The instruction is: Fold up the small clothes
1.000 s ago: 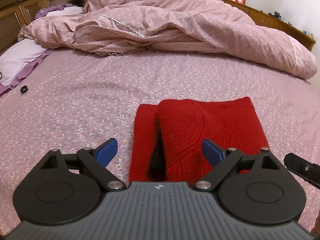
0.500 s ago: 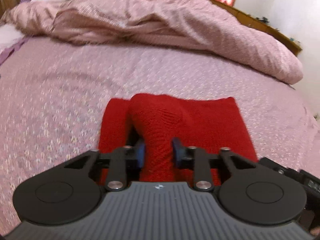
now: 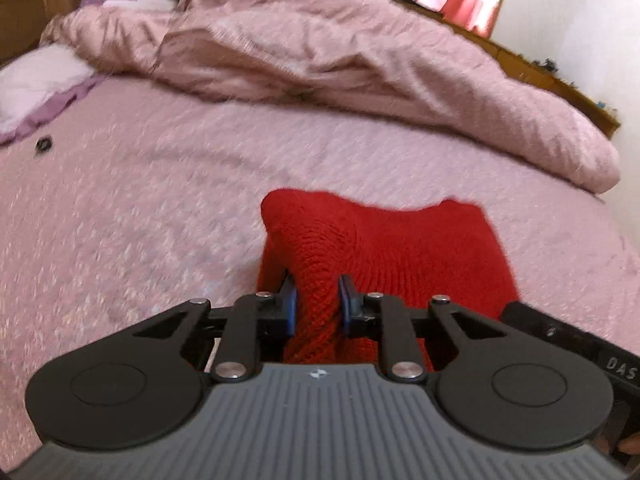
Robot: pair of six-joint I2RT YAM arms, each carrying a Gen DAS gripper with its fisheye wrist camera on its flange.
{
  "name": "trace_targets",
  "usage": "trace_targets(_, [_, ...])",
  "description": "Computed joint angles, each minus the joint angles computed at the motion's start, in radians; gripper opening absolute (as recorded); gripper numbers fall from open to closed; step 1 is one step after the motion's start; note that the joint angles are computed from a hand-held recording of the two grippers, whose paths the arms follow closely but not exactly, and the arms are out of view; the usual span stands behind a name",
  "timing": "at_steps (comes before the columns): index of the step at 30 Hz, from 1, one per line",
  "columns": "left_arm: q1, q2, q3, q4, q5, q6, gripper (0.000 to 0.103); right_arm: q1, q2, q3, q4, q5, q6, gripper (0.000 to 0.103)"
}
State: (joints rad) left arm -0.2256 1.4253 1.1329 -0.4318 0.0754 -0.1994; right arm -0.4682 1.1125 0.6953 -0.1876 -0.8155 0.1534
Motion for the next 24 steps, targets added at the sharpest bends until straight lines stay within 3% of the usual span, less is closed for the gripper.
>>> trace_targets(4, [0.011,0.023,-0.041,0.039,0.001,0.004,0.030,0.108,-0.026,0.002,-0.018,0.157,-0.052,0.053])
trace_targets(7, [-0.005,0.026,-0.060,0.070,-0.036,0.012,0.038,0.120,-0.011,0.008,-0.020,0.182,-0.058,0.054])
trace_targets(12, [0.016,0.023,-0.059,0.067,-0.020,0.004,0.059,0.067,0.004,0.024,-0.041,0.117,-0.038,0.056])
trace_targets(15, [0.040,0.011,-0.067,0.055,0.016,-0.014,0.070,0.010,0.007,0.028,-0.055,0.061,0.027,0.077])
trace_targets(19, [0.089,-0.007,-0.084,0.035,0.107,-0.032,0.079,-0.074,0.045,0.040,-0.082,-0.027,0.041,0.081])
trace_targets(24, [0.138,-0.016,-0.106,0.016,0.213,-0.070,0.080,-0.126,0.142,0.081,-0.165,-0.081,-0.005,0.084])
